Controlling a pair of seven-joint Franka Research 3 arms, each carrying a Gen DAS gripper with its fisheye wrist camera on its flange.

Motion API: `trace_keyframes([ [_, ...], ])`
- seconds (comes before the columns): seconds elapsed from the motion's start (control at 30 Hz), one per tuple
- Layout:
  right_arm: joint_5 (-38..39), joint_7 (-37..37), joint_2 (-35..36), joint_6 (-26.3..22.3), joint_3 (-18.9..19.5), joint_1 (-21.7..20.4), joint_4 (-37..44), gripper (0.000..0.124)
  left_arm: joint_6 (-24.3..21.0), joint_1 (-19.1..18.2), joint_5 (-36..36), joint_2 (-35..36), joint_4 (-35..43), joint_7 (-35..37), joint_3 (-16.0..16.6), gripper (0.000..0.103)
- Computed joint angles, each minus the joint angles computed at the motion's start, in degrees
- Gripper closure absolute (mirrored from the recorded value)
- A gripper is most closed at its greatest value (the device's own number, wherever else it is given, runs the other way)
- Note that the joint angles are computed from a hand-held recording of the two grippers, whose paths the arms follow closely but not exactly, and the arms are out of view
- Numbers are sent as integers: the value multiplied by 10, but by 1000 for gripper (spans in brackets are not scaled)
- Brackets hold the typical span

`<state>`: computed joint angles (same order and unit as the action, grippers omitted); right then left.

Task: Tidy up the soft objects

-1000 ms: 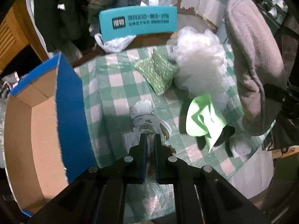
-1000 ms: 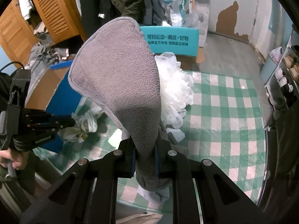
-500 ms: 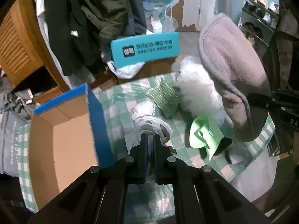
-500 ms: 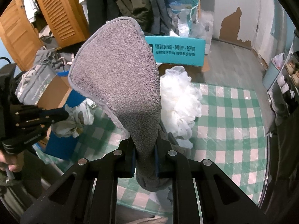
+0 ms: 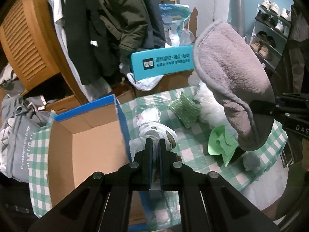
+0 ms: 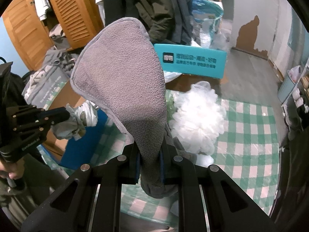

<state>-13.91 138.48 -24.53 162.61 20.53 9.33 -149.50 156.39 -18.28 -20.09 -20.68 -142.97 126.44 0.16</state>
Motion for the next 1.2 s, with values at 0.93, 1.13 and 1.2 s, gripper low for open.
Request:
trace_keyframes([
  [0.93,-45,31,95,-2,-44,53,77,110,-106,59,-55,58,32,38,-19,50],
  [1.13,-21,26,74,3,-47,50,50,110,-95,60,-5,66,18,25,-49,37],
  [1.2,-14,24,66,6,-45,46,41,111,-86,58,19,70,12,15,-58,36],
])
